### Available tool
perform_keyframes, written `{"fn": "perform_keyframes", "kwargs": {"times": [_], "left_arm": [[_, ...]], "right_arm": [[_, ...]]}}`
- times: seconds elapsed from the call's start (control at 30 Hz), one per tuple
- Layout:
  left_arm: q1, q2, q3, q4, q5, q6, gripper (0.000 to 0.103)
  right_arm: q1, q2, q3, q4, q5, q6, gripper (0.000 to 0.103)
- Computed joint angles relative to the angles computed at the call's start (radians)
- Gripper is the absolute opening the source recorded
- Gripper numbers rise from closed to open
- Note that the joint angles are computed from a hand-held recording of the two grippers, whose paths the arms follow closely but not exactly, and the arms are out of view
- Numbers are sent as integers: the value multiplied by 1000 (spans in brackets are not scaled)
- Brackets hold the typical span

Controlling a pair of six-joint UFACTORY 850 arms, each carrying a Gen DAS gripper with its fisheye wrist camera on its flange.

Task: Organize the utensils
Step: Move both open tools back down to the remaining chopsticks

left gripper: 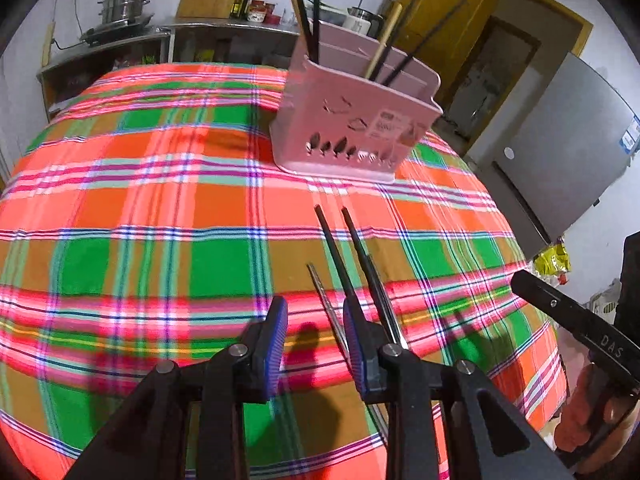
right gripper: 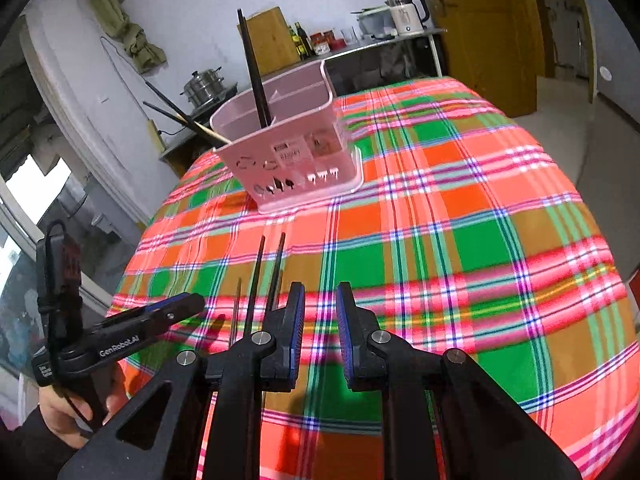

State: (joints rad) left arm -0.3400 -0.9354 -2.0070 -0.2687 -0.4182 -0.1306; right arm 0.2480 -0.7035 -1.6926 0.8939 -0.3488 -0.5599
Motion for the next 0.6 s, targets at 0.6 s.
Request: {"fn": "perform_keyframes", "kwargs": {"times": [0.6], "left_arm": [[-43, -98, -143, 286, -119, -276, 29]], "right_arm": [[30, -64, -66, -81, -76, 41, 16]]}}
